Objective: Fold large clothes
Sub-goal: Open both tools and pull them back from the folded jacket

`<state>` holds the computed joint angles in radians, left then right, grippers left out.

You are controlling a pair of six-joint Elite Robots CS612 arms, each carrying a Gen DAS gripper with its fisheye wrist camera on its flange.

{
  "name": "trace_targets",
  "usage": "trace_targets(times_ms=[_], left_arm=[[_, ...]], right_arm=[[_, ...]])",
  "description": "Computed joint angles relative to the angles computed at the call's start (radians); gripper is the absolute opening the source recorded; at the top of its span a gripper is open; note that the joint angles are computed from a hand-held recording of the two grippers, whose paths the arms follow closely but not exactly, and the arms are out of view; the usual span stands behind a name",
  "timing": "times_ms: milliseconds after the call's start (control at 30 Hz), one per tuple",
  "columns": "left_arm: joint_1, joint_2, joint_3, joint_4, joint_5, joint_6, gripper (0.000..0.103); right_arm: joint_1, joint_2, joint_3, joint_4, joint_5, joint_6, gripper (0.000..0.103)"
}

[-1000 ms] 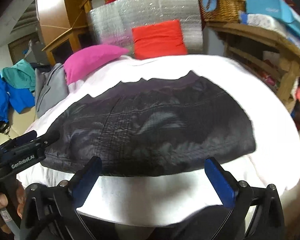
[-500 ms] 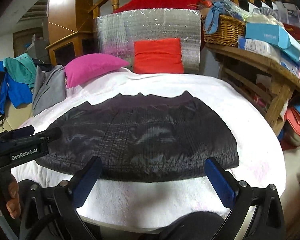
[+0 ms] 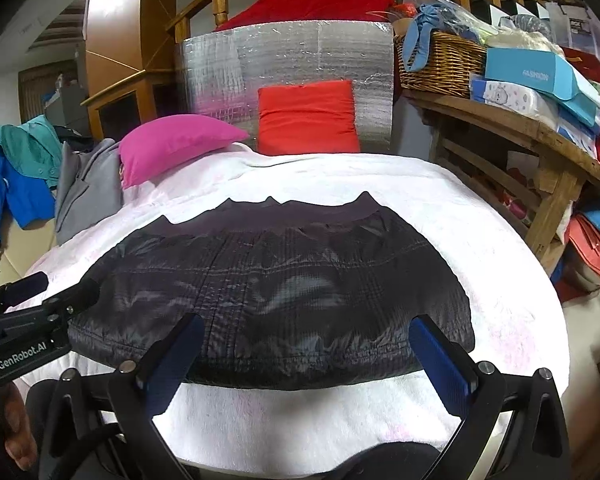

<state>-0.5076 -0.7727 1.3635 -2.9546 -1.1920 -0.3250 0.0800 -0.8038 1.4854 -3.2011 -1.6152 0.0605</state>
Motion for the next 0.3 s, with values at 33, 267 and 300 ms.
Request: trace_targets(times_ms=[33,267,300], left_arm=[[0.001,0.0,-0.001,0.001,-0.007,0.0,0.089],[0.004,0.004,-0.003,-0.016,-0.035,0.006,0.09],[0.004,0.005,-0.004,-0.014,-0.034,0.005,0.09]], right_arm=[[0.0,0.001,-0.001,0.0,0.001,-0.002,0.103],[0.0,0.005,-0.014,0.009,0.007,-0.006,0.103],[0.0,0.007,-0.016,0.011,0.007,-0.007,0.103]])
